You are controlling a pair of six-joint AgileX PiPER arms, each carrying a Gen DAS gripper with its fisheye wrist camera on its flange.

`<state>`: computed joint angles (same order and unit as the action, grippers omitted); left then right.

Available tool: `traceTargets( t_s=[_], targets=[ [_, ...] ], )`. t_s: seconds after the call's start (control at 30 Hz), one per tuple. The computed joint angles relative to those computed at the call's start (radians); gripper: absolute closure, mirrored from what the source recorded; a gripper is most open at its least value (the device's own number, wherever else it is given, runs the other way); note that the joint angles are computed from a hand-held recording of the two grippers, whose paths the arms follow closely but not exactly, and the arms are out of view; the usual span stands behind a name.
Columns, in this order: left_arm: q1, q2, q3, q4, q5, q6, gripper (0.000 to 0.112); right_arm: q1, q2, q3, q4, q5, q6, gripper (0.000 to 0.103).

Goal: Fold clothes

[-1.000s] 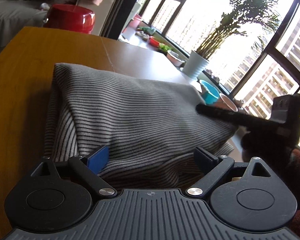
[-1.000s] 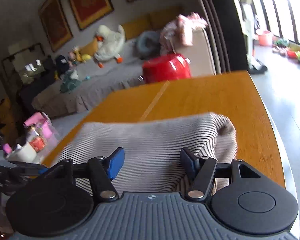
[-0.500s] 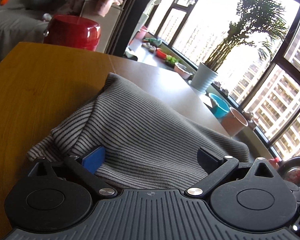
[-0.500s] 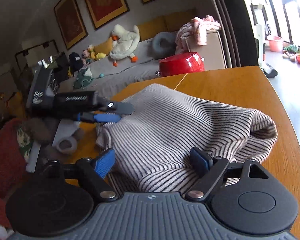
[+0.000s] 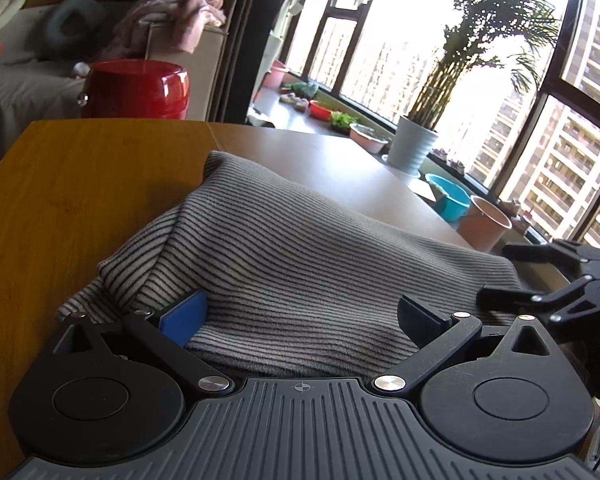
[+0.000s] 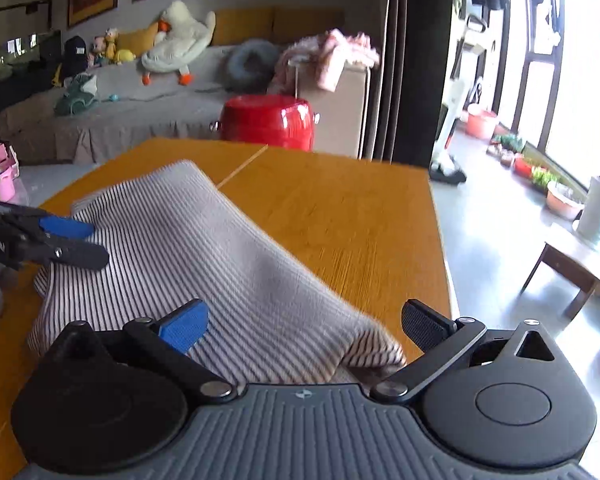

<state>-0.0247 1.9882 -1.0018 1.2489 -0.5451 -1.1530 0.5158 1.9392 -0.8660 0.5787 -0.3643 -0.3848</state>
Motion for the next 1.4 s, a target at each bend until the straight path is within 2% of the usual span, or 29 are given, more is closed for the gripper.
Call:
traceTargets(
  t_s=[0.07,0.37,0.47,0.57,0.7,0.8,0.9,1.0,1.07,1.13,1.23,1.4],
  targets=[
    [0.003,0.002,-0.004,0.007,-0.004,-0.009,0.009,0.011,0.010,0.044,-0.055,-0.077,0.090,0.000],
    [-0.009,0.002,0.008,-0.056,0.009,0.057,0.009,0.052,0.005,0.071,0.081,-0.112,0.057,0.000],
    [-0.008,0.006,0.000,-0.050,0.009,0.052,0.009,0.056,-0.017,0.116,-0.022,-0.107,0.196,0.000],
    [-0.015,0.031,-0.057,-0.003,0.038,-0.006,0.009,0.086,-0.039,0.162,-0.087,-0.125,0.278,0.000],
    [-0.037,0.091,-0.177,0.071,0.089,-0.103,0.009,0.131,-0.055,0.196,-0.265,-0.128,0.445,0.000],
    [-0.063,0.135,-0.268,0.156,0.133,-0.186,0.009,0.168,-0.049,0.184,-0.226,-0.131,0.408,0.000],
    [-0.075,0.166,-0.343,0.286,0.144,-0.303,0.009,0.157,-0.051,0.171,-0.250,-0.111,0.431,0.000],
    [-0.054,0.154,-0.365,0.423,0.111,-0.485,0.009,0.149,-0.086,0.179,-0.244,-0.091,0.375,0.000],
    [-0.021,0.106,-0.321,0.446,0.075,-0.563,0.009,0.156,-0.121,0.197,-0.202,-0.099,0.289,0.000],
    [0.021,0.036,-0.237,0.417,0.023,-0.575,0.009,0.157,-0.138,0.201,-0.144,-0.101,0.194,0.000],
    [0.080,-0.058,-0.106,0.378,-0.087,-0.550,0.009,0.139,-0.136,0.173,-0.129,-0.075,0.141,0.000],
    [0.131,-0.146,0.050,0.352,-0.230,-0.471,0.009,0.104,-0.126,0.101,-0.116,0.027,0.042,0.000]
  ],
)
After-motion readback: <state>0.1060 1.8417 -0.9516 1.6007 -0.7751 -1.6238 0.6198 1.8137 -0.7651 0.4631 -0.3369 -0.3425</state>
